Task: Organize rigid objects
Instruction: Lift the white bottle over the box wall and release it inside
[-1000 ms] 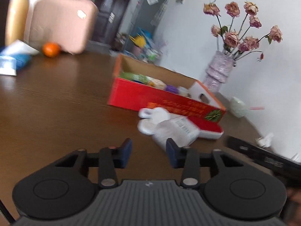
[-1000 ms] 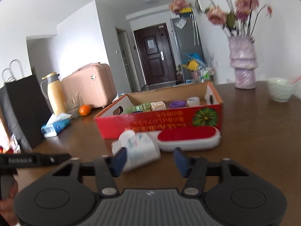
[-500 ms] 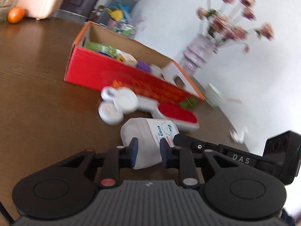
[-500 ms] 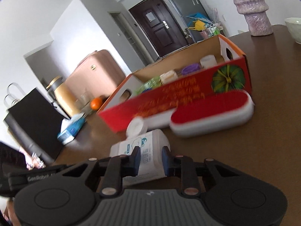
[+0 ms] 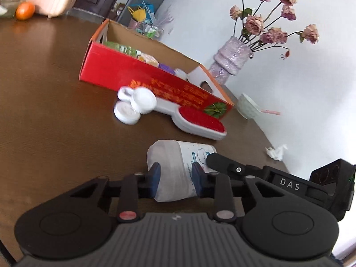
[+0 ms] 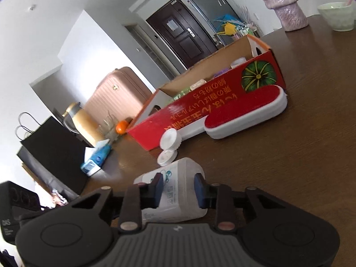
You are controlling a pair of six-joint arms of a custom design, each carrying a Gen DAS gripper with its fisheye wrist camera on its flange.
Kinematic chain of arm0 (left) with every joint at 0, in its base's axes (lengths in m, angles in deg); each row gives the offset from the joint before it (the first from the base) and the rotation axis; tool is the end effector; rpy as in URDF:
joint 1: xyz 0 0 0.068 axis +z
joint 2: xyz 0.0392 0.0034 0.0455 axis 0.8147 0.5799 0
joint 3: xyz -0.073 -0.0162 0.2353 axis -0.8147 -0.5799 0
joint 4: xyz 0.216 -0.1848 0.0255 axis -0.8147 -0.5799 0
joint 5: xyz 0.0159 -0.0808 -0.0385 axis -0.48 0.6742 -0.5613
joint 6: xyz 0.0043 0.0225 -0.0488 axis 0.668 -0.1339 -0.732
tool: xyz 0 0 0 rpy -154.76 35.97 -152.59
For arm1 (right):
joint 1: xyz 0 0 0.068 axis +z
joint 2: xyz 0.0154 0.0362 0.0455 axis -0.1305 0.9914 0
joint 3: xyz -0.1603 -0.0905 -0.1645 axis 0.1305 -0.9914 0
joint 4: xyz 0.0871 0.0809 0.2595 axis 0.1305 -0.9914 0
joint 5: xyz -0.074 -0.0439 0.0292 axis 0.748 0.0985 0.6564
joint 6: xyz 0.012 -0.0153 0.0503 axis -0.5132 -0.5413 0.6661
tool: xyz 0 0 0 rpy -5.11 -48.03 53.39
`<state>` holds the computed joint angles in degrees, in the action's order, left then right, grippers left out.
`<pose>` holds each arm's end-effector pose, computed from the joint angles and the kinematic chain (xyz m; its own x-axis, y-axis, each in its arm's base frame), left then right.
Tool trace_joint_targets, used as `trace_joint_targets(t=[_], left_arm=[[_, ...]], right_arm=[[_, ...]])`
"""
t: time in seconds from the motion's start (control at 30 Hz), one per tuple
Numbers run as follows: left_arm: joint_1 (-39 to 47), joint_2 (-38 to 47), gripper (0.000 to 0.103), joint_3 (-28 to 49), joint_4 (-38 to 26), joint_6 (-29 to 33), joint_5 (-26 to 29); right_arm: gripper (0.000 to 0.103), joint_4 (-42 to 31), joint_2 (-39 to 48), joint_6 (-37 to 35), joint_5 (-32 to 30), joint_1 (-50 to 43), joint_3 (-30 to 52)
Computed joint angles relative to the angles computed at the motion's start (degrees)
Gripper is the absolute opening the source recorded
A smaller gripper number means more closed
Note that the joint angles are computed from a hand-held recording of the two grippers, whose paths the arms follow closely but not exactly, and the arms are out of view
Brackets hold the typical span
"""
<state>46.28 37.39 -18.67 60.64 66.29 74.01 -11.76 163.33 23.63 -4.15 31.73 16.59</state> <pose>0.3689 -0.0797 0.0267 -0.7591 0.1267 -0.6385 0.5643 0.6172 -0.5484 0.2354 0.1736 0.0008 -0.4475 0.6200 -0.6445 0.1330 0.7588 0.6376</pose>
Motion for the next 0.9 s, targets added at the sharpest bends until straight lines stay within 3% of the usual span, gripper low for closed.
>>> trace_joint_targets(t=[0.13, 0.3, 0.5, 0.63, 0.9], left_arm=[[1.1, -6.1, 0.030, -7.7, -0.9, 2.9, 1.5], [2.2, -15.9, 0.031, -18.1, 2.0, 4.4, 2.9], [2.5, -24.1, 0.031, -24.3, 3.4, 5.0, 4.1], [2.3, -26.0, 0.031, -25.4, 3.6, 4.5, 4.6], [0.9, -22.9, 0.031, -20.7, 4.5, 2.3, 3.5]], right_arm=[[0.026, -0.7, -4.3, 2.2, 4.9, 6.3, -4.9], [0.018, -4.2, -10.7, 6.4, 17.4, 17.6, -9.2], [0.014, -9.9, -18.2, 7.8, 27.7, 25.7, -11.8], [0.014, -11.1, -21.2, 6.6, 29.7, 27.1, -13.0], [0.014, -7.6, -20.8, 3.4, 26.7, 22.9, -13.0]])
